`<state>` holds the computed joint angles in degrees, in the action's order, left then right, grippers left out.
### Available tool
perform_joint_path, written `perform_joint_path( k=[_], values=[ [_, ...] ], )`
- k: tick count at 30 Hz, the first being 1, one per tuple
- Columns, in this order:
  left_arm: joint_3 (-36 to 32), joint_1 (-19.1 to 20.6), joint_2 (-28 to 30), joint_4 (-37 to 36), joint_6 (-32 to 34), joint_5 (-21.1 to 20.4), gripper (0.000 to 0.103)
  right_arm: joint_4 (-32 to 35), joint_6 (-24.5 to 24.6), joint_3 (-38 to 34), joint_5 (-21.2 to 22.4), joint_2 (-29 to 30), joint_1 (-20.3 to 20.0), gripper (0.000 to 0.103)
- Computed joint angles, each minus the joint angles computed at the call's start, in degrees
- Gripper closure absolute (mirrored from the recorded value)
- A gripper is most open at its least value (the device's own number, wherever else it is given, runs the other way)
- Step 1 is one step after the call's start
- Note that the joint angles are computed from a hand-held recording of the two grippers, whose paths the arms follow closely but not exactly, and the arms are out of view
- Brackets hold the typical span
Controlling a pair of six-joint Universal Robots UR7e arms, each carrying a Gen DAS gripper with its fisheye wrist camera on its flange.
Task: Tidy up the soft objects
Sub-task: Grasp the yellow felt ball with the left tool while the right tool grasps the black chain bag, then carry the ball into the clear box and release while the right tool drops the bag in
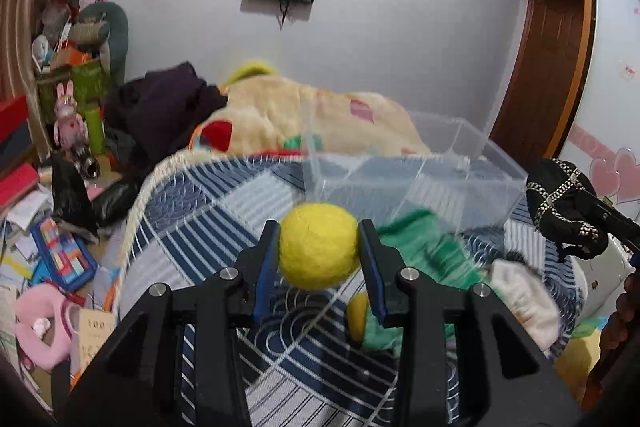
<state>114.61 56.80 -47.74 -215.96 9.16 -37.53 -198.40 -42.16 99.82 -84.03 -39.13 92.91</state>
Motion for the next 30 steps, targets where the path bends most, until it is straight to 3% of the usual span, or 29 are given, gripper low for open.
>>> perform_joint_path(
  k=[8, 13, 19, 30],
  values=[
    [-4.9, -1.4, -1.0, 3.3, 5.8, -0.5, 0.064, -1.3, -2.6, -4.5, -1.2, 1.2, 2.9, 0.09],
    [-9.3, -1.1, 0.1, 6.4, 8.4, -0.8, 0.064, 1.5, -4.4, -9.4, -2.8, 3.7, 4.6, 0.09],
    [-14.8, 1.4, 0.8, 16.8, 3.8, -4.1, 0.064, 7.9, -5.2, -15.8, -6.3, 7.0, 5.6, 0.09],
    [-24.4, 5.4, 5.0, 31.9, -0.5, -5.4, 0.064, 24.6, -5.4, -27.8, -14.6, 13.6, 6.5, 0.09]
  ],
)
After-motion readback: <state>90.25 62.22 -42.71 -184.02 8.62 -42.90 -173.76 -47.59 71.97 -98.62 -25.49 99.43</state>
